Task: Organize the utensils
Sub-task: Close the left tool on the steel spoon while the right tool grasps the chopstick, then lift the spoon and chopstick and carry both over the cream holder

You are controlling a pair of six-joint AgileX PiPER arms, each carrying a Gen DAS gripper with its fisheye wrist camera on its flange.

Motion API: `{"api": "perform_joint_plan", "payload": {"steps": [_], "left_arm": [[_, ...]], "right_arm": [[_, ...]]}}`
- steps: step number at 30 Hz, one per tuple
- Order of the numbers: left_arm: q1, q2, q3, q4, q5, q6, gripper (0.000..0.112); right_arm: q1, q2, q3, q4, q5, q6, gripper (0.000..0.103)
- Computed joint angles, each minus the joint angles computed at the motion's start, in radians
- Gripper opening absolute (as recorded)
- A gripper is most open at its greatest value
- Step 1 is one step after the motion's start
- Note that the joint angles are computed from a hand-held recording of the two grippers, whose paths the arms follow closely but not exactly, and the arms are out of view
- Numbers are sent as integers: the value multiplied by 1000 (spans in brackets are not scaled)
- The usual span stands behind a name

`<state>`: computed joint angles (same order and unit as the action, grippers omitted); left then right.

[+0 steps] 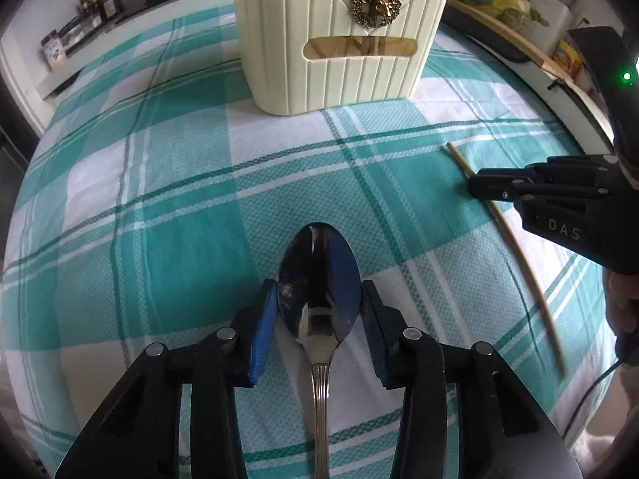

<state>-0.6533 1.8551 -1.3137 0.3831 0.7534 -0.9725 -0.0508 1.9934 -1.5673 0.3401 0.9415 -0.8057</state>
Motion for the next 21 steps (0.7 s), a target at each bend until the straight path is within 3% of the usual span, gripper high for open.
{"api": "perform_joint_plan", "payload": {"steps": [6,14,21], "left_arm": [[-59,-163,116,175,-22,-211,41],[-270,-383,176,472,152,-491,41],[-357,-437,146,551,238,-558,41]], "right_arm": [[-113,-95,36,219,73,-145,6],[-336,-369,181,530,221,-420,6],[-452,-495,270,703,257,-552,6]]}}
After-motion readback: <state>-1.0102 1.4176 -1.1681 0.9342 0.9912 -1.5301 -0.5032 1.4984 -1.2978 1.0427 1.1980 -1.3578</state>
